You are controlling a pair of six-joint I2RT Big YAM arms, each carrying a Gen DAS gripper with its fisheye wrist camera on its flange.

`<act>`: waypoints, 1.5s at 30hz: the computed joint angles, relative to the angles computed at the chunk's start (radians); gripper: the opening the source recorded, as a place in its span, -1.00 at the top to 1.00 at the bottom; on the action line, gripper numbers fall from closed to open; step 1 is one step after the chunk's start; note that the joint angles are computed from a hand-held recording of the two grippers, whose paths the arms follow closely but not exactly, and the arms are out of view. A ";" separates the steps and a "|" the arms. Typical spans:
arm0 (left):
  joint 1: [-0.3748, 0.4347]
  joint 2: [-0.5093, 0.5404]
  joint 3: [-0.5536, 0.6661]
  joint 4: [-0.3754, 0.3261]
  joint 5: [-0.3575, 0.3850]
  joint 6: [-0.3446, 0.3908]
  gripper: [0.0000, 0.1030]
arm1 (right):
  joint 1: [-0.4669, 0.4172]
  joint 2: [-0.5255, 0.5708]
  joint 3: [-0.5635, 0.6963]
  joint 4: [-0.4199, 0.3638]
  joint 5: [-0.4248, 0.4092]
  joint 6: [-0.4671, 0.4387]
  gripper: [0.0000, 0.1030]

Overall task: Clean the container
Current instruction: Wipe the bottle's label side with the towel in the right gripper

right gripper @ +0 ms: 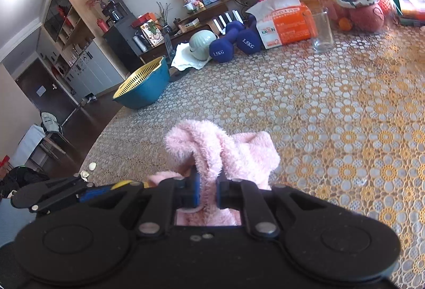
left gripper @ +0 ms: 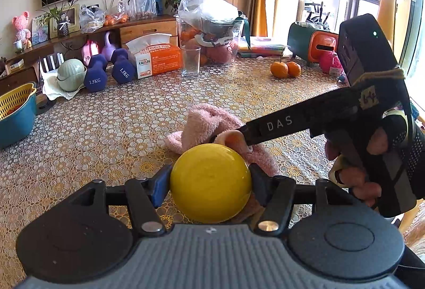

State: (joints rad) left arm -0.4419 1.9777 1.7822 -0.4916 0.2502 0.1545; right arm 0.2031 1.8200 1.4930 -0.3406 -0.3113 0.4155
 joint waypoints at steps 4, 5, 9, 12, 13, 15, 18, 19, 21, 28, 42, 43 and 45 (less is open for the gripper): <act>0.017 -0.024 -0.034 -0.005 0.025 -0.020 -0.20 | 0.012 0.010 0.006 -0.044 0.037 -0.030 0.79; 0.021 -0.029 -0.044 -0.006 0.031 -0.026 -0.20 | 0.018 0.010 0.009 -0.058 0.056 -0.047 0.79; 0.031 -0.049 -0.081 -0.006 0.044 -0.033 -0.20 | 0.040 0.009 0.038 -0.162 0.162 -0.167 0.80; 0.036 -0.055 -0.095 -0.013 0.049 -0.037 -0.20 | 0.039 -0.035 0.012 -0.133 0.181 -0.174 0.80; 0.036 -0.057 -0.099 -0.013 0.049 -0.037 -0.20 | 0.035 -0.052 0.000 -0.110 0.158 -0.163 0.80; 0.037 -0.058 -0.105 -0.016 0.050 -0.040 -0.20 | 0.033 -0.087 -0.018 -0.072 0.098 -0.153 0.81; 0.038 -0.059 -0.112 -0.016 0.050 -0.043 -0.20 | 0.048 -0.111 -0.019 -0.058 0.003 -0.172 0.81; 0.039 -0.059 -0.115 -0.016 0.049 -0.042 -0.20 | 0.056 -0.112 -0.014 -0.064 -0.024 -0.179 0.81; 0.039 -0.059 -0.117 -0.019 0.047 -0.041 -0.20 | 0.075 -0.103 0.003 -0.095 -0.057 -0.199 0.80; 0.041 -0.048 -0.110 -0.042 0.045 -0.038 -0.20 | 0.096 -0.050 0.050 -0.174 -0.043 -0.244 0.81; 0.065 -0.011 -0.066 -0.094 0.037 -0.092 -0.19 | 0.053 0.047 0.108 -0.222 0.104 -0.214 0.81; 0.069 -0.011 -0.068 -0.093 0.043 -0.091 -0.19 | 0.056 0.050 0.107 -0.226 0.114 -0.225 0.81; 0.072 -0.010 -0.068 -0.092 0.048 -0.083 -0.19 | 0.056 0.044 0.102 -0.227 0.123 -0.228 0.81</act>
State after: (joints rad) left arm -0.3703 1.9673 1.7140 -0.5835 0.2985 0.0718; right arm 0.2588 1.8641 1.5952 -0.5674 -0.1887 0.1880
